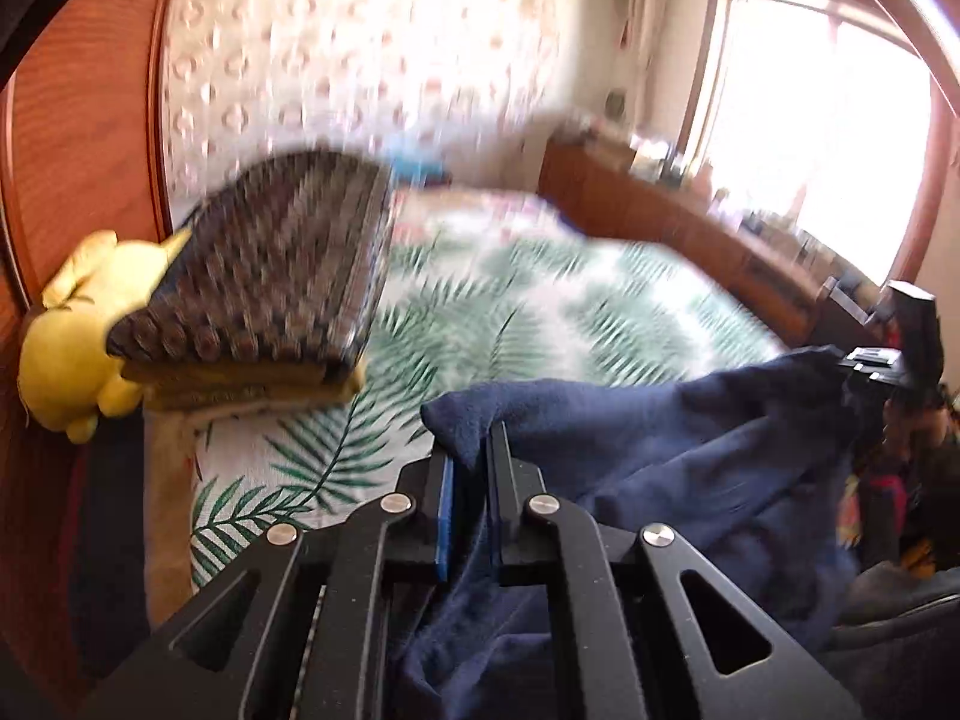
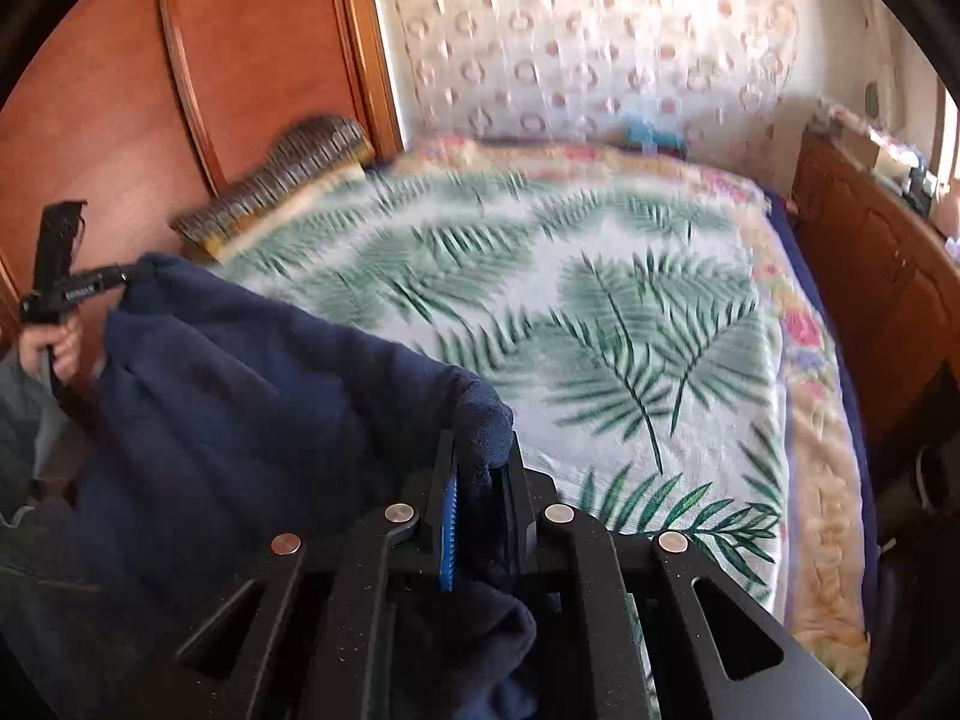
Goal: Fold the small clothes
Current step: 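Raise the hem with both grippers and fold it over toward the collar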
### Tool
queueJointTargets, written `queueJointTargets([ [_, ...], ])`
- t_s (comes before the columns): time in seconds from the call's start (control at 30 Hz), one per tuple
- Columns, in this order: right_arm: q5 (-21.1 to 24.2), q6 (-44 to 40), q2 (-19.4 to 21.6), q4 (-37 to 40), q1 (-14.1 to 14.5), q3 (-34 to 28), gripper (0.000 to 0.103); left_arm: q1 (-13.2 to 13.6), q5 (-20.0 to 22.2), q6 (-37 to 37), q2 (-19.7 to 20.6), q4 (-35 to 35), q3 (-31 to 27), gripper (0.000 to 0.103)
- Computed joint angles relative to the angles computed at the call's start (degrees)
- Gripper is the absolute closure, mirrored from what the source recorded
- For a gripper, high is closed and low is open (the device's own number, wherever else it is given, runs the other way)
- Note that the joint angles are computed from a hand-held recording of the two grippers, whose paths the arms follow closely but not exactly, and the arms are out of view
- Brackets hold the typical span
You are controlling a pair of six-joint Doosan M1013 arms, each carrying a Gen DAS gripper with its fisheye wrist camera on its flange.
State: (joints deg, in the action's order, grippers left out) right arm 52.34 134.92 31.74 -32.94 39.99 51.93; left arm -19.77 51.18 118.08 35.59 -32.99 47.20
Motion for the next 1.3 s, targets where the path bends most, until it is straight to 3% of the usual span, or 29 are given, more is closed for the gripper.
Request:
queueJointTargets([
  [0.1,0.4,1.4,-1.6,-2.8,1.5,0.1,0.092,0.0,-4.4,4.4,-3.9,-4.8,4.4,0.094],
  [0.33,0.6,4.1,-5.7,-11.9,4.7,1.7,0.092,0.9,-9.2,11.0,-7.2,-12.8,5.2,0.094],
  [0.63,3.0,9.1,-10.2,-25.6,9.6,2.3,0.092,1.6,-13.5,20.3,-10.1,-21.3,3.8,0.094],
  [0.77,6.7,8.3,-10.7,-30.8,12.0,0.5,0.092,1.7,-14.9,22.9,-10.3,-23.6,1.7,0.094],
  [0.93,7.7,7.6,-11.6,-36.4,14.4,-0.7,0.092,2.2,-15.6,26.2,-10.2,-27.9,-0.8,0.094],
  [1.17,11.0,4.7,-11.4,-40.7,16.1,-2.6,0.092,2.0,-16.4,23.8,-7.3,-25.0,-6.6,0.094],
  [1.3,11.7,1.7,-8.5,-36.4,13.4,-6.3,0.092,0.9,-14.1,13.4,-0.9,-14.6,-15.6,0.094],
])
